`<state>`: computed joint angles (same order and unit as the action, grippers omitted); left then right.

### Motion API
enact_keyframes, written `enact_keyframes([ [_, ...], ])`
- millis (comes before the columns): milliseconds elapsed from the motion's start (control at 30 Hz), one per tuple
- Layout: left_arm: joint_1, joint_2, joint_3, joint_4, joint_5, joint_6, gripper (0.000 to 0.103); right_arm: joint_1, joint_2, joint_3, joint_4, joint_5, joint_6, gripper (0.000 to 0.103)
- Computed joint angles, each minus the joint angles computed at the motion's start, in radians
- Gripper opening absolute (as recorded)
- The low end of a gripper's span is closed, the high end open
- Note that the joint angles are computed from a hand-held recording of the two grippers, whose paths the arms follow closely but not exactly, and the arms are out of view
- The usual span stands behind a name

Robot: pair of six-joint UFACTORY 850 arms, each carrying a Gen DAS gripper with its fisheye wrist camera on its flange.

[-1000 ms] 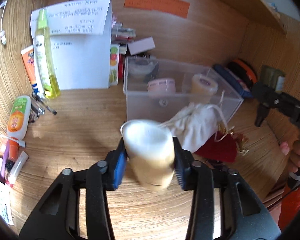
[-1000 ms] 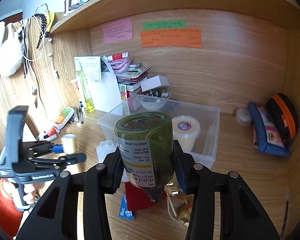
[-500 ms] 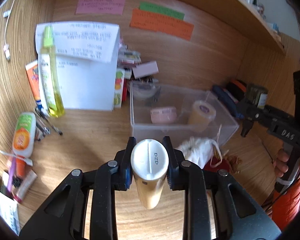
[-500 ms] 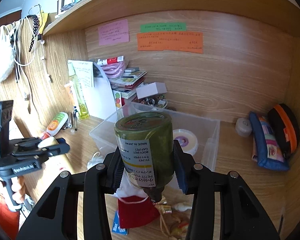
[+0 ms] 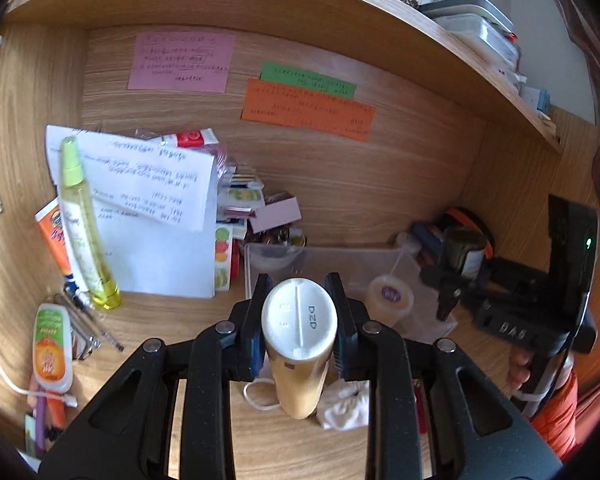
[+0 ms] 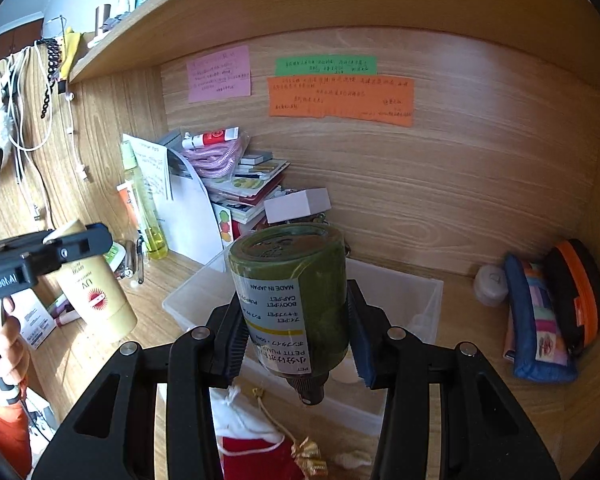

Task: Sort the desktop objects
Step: 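Lift both held bottles and carry them toward the clear box, then lower both bottles into the clear box and open both tools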

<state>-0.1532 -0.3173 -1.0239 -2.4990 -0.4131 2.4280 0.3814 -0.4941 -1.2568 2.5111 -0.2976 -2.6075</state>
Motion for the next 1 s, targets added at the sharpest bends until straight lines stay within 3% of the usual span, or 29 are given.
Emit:
enact_keyframes([
  [333, -0.019, -0.097, -0.123, -0.01, 0.053, 0.009, 0.026, 0.007, -0.112, -0.141, -0.287, 0.054, 0.277, 0.04],
  [533, -0.026, -0.166, -0.201, 0.11, 0.083, -0.109, 0.026, 0.008, -0.182, -0.224, -0.506, 0.074, 0.494, 0.04],
  [700, -0.033, -0.21, -0.243, 0.121, 0.109, -0.116, 0.026, 0.004, -0.225, -0.266, -0.668, 0.058, 0.659, 0.04],
  [1000, -0.027, -0.277, -0.298, 0.249, 0.125, -0.238, 0.026, 0.004, -0.253, -0.292, -0.789, 0.06, 0.775, 0.04],
])
